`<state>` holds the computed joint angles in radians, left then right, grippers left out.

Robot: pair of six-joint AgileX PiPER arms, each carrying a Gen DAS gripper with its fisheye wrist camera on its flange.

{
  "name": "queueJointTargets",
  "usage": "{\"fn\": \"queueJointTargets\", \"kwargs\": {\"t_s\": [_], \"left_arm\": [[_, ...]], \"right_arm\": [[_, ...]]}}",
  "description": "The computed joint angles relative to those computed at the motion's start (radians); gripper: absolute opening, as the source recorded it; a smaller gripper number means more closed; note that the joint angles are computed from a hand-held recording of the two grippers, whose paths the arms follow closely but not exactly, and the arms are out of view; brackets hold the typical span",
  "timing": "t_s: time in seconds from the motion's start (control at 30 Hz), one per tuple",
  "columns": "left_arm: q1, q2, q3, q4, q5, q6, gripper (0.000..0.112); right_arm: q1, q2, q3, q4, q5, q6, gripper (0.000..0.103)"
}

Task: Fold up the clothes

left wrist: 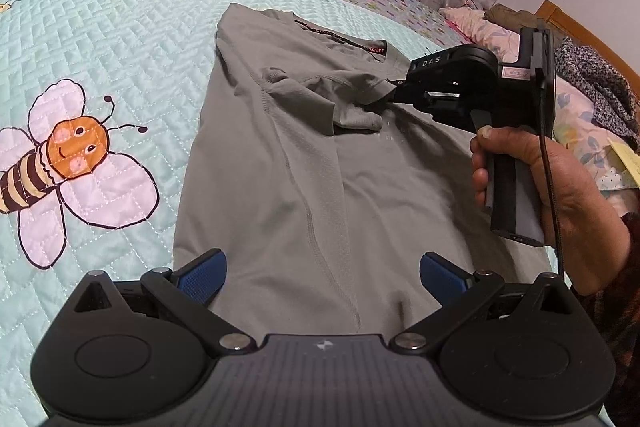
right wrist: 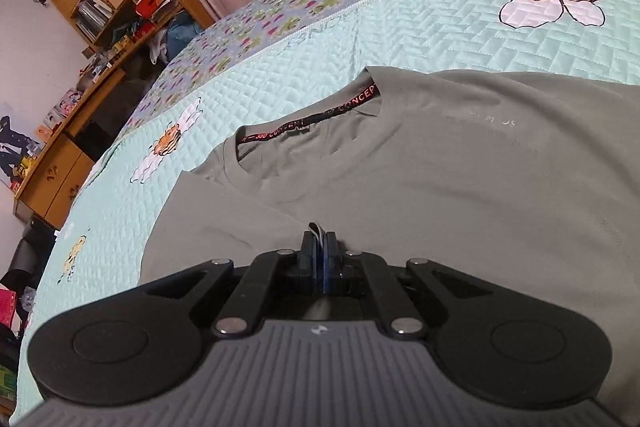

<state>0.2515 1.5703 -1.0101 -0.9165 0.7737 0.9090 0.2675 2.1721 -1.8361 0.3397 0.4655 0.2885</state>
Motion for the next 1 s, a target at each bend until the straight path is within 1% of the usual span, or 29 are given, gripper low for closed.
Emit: {"fn": "queueJointTargets", "kwargs": {"t_s": [0.1, 0.17, 0.27, 0.4, 0.43, 0.53, 0.6, 0.7, 0.8, 0.83, 0.87, 0.9, 0.93, 0.97, 1.0], "left_arm": [[0.007, 0.003, -0.002, -0.007, 0.009, 0.005, 0.102], [0.011, 0.004, -0.002, -0.012, 0.013, 0.008, 0.102], [0.008, 0.003, 0.0, -0.012, 0.009, 0.008, 0.102], [0.009, 0.003, 0.001, -0.012, 0.007, 0.012, 0.102], [0.01, 0.004, 0.0, -0.013, 0.008, 0.013, 0.102], [0.01, 0.006, -0.001, -0.013, 0.008, 0.016, 0.102], [0.01, 0.007, -0.002, -0.012, 0.008, 0.017, 0.102], [0.016, 0.011, -0.006, -0.018, 0.019, 0.022, 0.102], [0.028, 0.018, -0.011, -0.03, 0.036, 0.028, 0.102], [0.031, 0.019, -0.011, -0.032, 0.04, 0.029, 0.102], [0.03, 0.018, -0.011, -0.033, 0.041, 0.029, 0.102], [0.03, 0.018, -0.01, -0.033, 0.04, 0.029, 0.102], [0.029, 0.017, -0.01, -0.033, 0.04, 0.029, 0.102], [0.029, 0.017, -0.009, -0.033, 0.04, 0.029, 0.102], [0.028, 0.017, -0.009, -0.033, 0.04, 0.03, 0.102]], "right_arm": [[0.01, -0.038, 0.049, -0.042, -0.01, 0.03, 0.003], [0.014, -0.069, 0.101, -0.029, -0.038, 0.017, 0.003], [0.018, -0.08, 0.112, -0.072, -0.056, 0.039, 0.003], [0.019, -0.05, 0.036, -0.237, -0.014, 0.176, 0.003], [0.016, -0.035, 0.011, -0.255, 0.001, 0.192, 0.003], [0.013, 0.026, -0.091, -0.283, 0.086, 0.189, 0.004], [0.019, 0.049, -0.121, -0.314, 0.103, 0.198, 0.004], [0.03, 0.048, -0.137, -0.346, 0.135, 0.212, 0.004], [0.019, -0.005, -0.061, -0.295, 0.062, 0.194, 0.004], [0.012, -0.019, -0.036, -0.265, 0.025, 0.162, 0.004], [0.002, -0.024, -0.022, -0.2, -0.006, 0.091, 0.007], [-0.009, -0.016, -0.031, -0.155, 0.003, 0.059, 0.007], [-0.02, -0.009, -0.035, -0.114, 0.01, 0.037, 0.015], [-0.025, -0.027, 0.0, -0.097, -0.015, 0.04, 0.025], [-0.028, -0.053, 0.052, -0.077, -0.059, 0.043, 0.028]]}}
